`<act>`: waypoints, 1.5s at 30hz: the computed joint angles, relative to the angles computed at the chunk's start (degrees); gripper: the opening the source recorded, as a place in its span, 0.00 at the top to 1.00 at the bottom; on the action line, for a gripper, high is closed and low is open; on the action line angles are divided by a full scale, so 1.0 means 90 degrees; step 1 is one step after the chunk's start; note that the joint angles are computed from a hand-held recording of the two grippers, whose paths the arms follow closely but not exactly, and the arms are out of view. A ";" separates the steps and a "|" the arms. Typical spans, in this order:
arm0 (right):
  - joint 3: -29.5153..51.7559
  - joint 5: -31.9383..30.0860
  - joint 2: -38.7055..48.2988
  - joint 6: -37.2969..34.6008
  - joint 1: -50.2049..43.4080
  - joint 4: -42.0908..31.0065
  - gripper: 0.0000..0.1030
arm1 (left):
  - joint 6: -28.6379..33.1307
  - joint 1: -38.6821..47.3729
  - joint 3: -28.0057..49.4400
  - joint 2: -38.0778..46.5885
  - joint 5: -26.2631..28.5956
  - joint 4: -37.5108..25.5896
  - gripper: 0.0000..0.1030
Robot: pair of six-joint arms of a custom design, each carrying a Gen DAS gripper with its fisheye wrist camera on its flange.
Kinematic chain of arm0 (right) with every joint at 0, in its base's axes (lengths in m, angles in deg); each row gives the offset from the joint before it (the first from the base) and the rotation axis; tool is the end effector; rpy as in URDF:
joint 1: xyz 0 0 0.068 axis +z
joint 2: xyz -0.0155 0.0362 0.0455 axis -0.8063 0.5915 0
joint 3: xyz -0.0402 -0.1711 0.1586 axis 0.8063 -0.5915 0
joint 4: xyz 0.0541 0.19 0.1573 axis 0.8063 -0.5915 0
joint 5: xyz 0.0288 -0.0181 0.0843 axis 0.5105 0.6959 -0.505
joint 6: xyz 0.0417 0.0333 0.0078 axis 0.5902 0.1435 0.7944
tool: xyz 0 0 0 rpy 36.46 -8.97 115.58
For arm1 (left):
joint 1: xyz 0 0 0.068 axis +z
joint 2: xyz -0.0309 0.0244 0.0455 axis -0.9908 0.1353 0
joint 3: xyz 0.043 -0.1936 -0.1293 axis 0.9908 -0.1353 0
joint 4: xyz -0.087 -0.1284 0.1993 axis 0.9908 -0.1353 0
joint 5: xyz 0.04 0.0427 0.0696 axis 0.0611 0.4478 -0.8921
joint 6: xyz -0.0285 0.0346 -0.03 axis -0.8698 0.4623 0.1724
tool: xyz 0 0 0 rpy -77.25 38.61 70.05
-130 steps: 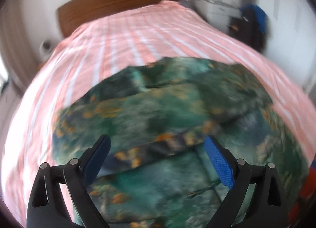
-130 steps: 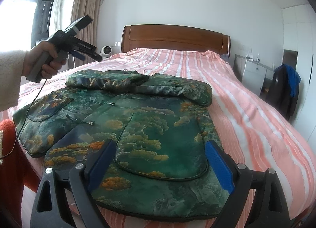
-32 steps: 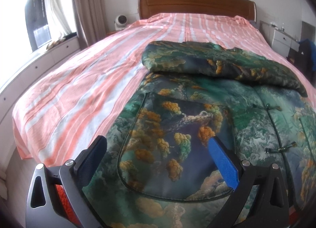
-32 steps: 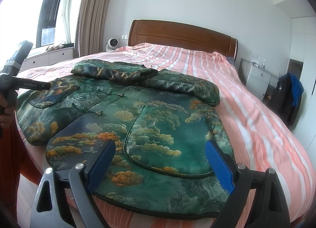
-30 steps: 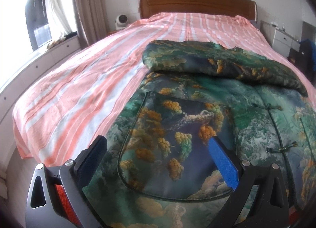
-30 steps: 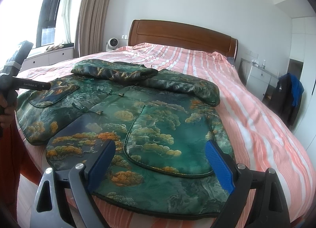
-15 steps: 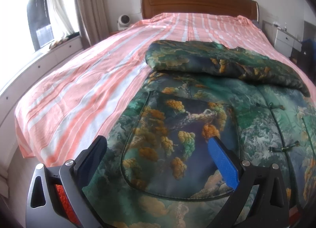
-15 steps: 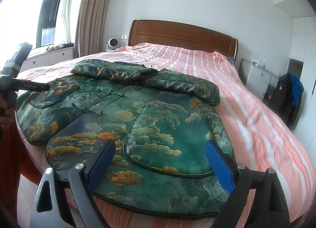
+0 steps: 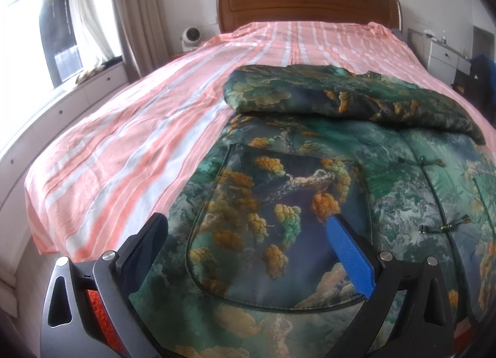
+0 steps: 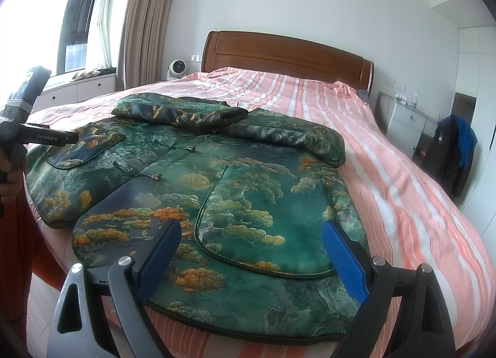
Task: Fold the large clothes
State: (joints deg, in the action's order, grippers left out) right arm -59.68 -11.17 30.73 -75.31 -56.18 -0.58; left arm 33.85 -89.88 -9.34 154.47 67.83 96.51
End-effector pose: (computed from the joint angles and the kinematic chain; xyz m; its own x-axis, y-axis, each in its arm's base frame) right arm 0.2104 -0.0164 0.0895 -0.5338 -0.0488 -0.8442 0.1784 0.9694 -0.1688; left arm 0.4010 -0.0540 0.0866 -0.6165 0.2277 -0.7537 0.2275 0.9679 0.1064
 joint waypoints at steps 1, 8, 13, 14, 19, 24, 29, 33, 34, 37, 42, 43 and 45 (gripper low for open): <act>0.0000 0.0000 0.0000 0.0000 0.0000 0.0000 0.11 | 0.0030 -0.0018 -0.0045 -0.0022 -0.0013 0.0047 0.01; 0.0007 0.0013 0.0018 0.0011 0.0013 -0.0001 0.11 | 0.0109 -0.0041 -0.0167 -0.0097 -0.0058 0.0188 0.01; -0.0004 0.0012 0.0046 0.0016 0.0014 0.0025 0.11 | 0.0050 -0.0010 -0.0158 -0.0101 -0.0090 0.0168 0.01; -0.0004 0.0015 0.0046 0.0017 0.0016 0.0023 0.11 | 0.0045 -0.0005 -0.0158 -0.0103 -0.0092 0.0172 0.01; -0.0002 0.0017 0.0047 0.0019 0.0017 0.0024 0.11 | 0.0048 0.0010 -0.0110 -0.0080 -0.0128 0.0119 0.01; -0.0060 -0.0088 0.0000 0.0040 -0.0097 0.0063 0.11 | 0.0079 0.0033 0.0037 -0.0020 -0.0204 -0.0068 0.01; -0.0038 -0.0312 -0.0035 0.0155 -0.0445 -0.0029 0.11 | -0.0133 0.0476 0.0705 0.0219 0.0235 -0.0824 0.01; 0.0060 -0.0563 -0.0409 0.0413 -0.0976 -0.0548 0.11 | 0.0042 0.1026 0.2069 0.0946 0.1041 -0.2413 0.01; 0.0052 -0.0635 -0.0656 0.0483 -0.1188 -0.0760 0.11 | 0.0224 0.1182 0.2657 0.1291 0.1262 -0.3078 0.01; 0.0286 -0.1337 -0.1330 0.0624 -0.2342 -0.1788 0.11 | 0.0622 0.1531 0.3988 0.2106 0.1865 -0.4519 0.01; 0.1549 -0.3259 -0.0328 0.0113 -0.4334 -0.3488 0.11 | 0.1090 0.1901 0.6180 0.3402 0.2836 -0.6638 0.01; 0.1932 -0.3656 0.0153 -0.0127 -0.4657 -0.3921 0.11 | 0.1197 0.1889 0.6238 0.3430 0.2821 -0.6718 0.01; 0.2498 -0.4293 0.0891 -0.0493 -0.5055 -0.4594 0.11 | 0.1423 0.1831 0.6165 0.3391 0.2793 -0.6778 0.01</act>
State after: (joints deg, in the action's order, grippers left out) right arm -37.20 -49.81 38.75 -79.74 -101.68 -41.93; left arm 46.65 -73.41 46.15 184.99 92.97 35.52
